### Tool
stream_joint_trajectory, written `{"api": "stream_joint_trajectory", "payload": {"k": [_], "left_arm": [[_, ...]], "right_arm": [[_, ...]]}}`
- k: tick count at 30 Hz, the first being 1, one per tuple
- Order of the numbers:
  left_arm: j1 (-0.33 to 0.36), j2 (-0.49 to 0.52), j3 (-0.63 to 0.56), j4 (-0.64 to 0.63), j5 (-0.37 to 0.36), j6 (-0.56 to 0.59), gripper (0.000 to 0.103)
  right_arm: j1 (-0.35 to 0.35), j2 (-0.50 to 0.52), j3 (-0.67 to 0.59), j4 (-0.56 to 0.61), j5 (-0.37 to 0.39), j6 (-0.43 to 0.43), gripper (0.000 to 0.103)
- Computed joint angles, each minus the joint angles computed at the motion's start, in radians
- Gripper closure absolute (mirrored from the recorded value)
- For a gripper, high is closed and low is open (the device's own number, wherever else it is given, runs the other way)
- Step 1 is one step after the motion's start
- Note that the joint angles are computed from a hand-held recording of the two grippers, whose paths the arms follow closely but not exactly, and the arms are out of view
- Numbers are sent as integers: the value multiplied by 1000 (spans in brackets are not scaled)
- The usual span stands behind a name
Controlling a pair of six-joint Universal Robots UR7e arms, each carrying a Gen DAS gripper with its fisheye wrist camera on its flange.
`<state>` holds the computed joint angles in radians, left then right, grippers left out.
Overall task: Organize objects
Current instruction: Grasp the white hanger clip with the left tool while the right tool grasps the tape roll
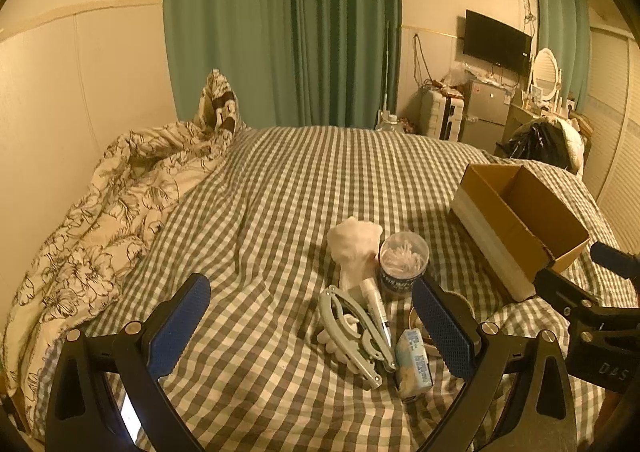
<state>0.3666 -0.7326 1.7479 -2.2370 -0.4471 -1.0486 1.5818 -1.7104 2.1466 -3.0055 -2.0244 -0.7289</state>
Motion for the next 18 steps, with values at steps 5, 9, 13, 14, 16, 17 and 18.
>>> {"api": "stream_joint_trajectory", "payload": {"k": [5, 9, 13, 14, 16, 17, 18], "left_arm": [[23, 10, 4, -10, -33, 15, 0], [50, 32, -10, 7, -71, 21, 0], [79, 63, -30, 33, -115, 23, 0], [91, 74, -40, 47, -131, 23, 0], [106, 88, -51, 61, -153, 24, 1], [116, 96, -60, 68, -167, 26, 2], [126, 104, -69, 72, -182, 28, 4]], "right_arm": [[-31, 46, -21, 38, -26, 26, 14], [-74, 101, -65, 135, -43, 99, 22], [-105, 159, -114, 221, -65, 163, 35], [-110, 172, -124, 232, -69, 170, 38], [-116, 197, -142, 262, -76, 179, 46], [-116, 210, -152, 281, -82, 185, 53], [-115, 225, -162, 299, -89, 190, 57]]}}
